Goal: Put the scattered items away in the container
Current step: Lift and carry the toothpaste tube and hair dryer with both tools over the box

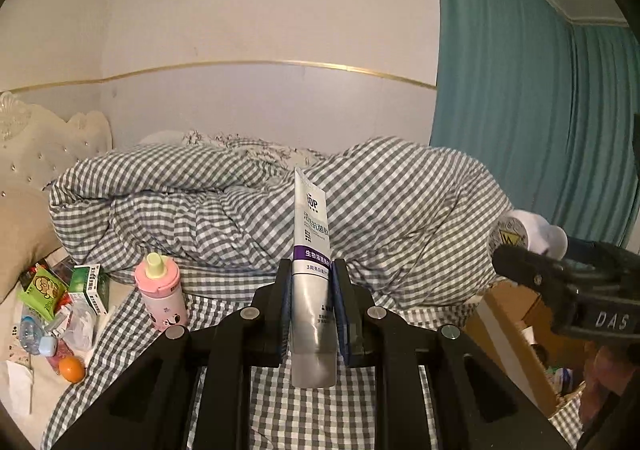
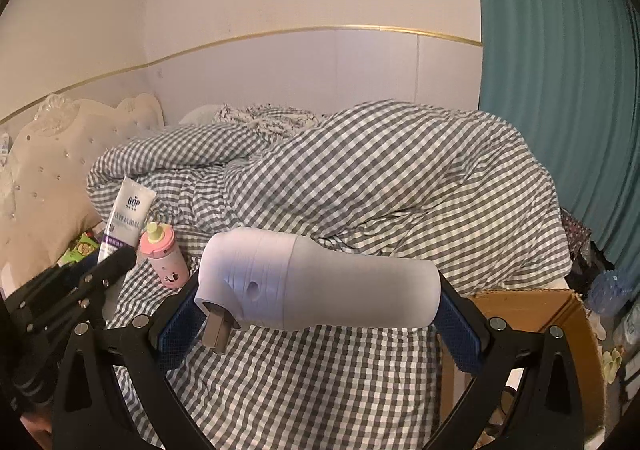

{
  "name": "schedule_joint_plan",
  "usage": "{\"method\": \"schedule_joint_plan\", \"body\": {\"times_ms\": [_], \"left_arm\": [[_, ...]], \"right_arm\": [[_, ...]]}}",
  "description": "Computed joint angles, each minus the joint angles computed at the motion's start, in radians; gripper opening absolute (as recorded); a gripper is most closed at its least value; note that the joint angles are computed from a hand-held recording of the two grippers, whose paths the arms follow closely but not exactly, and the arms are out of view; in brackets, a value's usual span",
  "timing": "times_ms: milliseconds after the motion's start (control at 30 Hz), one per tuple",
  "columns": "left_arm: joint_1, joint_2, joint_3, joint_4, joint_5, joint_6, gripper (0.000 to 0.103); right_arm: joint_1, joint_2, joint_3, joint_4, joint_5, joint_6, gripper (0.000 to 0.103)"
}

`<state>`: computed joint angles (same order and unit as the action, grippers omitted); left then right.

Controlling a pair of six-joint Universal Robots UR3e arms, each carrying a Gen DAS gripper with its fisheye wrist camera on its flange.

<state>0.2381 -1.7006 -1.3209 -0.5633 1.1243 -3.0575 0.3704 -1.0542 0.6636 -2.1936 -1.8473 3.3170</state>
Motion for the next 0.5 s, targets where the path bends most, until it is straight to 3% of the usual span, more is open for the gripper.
{"method": "schedule_joint_plan", "body": {"times_ms": [500], "left_arm": [[-0.123,0.075,0.023,-0.021,0.043,-0.045,0.019]], "right_arm": [[-0.035,-0.345,0.396,-0.115,-0.083,-0.034,0.101]]}}
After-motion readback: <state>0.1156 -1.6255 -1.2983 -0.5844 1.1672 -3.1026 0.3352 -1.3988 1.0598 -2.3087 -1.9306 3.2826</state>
